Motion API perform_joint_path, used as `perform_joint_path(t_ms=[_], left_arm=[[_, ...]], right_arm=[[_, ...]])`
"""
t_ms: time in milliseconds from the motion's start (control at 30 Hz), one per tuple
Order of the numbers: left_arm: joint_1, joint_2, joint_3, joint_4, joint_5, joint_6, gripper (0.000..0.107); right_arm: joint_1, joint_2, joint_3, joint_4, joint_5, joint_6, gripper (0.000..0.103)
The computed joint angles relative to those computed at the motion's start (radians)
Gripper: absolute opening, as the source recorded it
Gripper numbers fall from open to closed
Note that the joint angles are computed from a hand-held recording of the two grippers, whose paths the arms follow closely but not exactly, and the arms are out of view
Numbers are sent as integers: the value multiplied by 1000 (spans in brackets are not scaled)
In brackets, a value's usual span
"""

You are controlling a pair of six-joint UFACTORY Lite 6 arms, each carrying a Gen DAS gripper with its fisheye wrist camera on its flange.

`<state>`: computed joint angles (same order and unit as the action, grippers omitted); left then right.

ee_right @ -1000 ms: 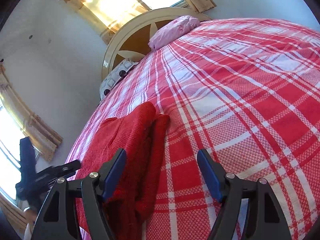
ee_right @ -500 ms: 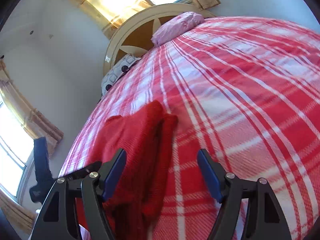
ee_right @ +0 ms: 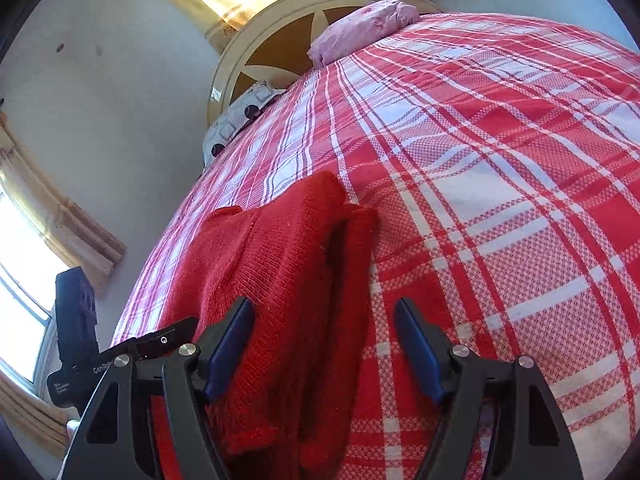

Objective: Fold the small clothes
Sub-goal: 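Grasp the folded sweater's edge with the right gripper and lift it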

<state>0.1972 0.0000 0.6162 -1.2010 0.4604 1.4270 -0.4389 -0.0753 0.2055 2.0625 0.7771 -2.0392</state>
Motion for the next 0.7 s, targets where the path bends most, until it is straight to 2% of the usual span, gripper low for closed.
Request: perform_joint_path(t_ms=[133,267,400,467,500,533,667,700], left_arm=[[-41,-37,-35,-60,-53,56,103],[-27,-4,-14,-68,-22,63,103],[-41,-15,-25,-93,-39,88,103],[-37,-9,-20,-93,-27,94,102],[-30,-6,-18,-90,-13,95,99],[-21,-3,-17,-95,6,108,97],[-18,-50,-52,-119,54,154,71],[-40,-79,-71,-131,24,156,70]], right_arm=[[64,-9,15,39,-57,4,73],[91,7,37,38,-76,24,73],[180,31,76,110,-140,15,73],[195,35,76,125,-136,-2,56],[170,57,77,82,-82,7,48],[149,67,68,69,-45,0,45],[89,84,41,54,34,-31,40],[85,81,33,61,40,-41,39]])
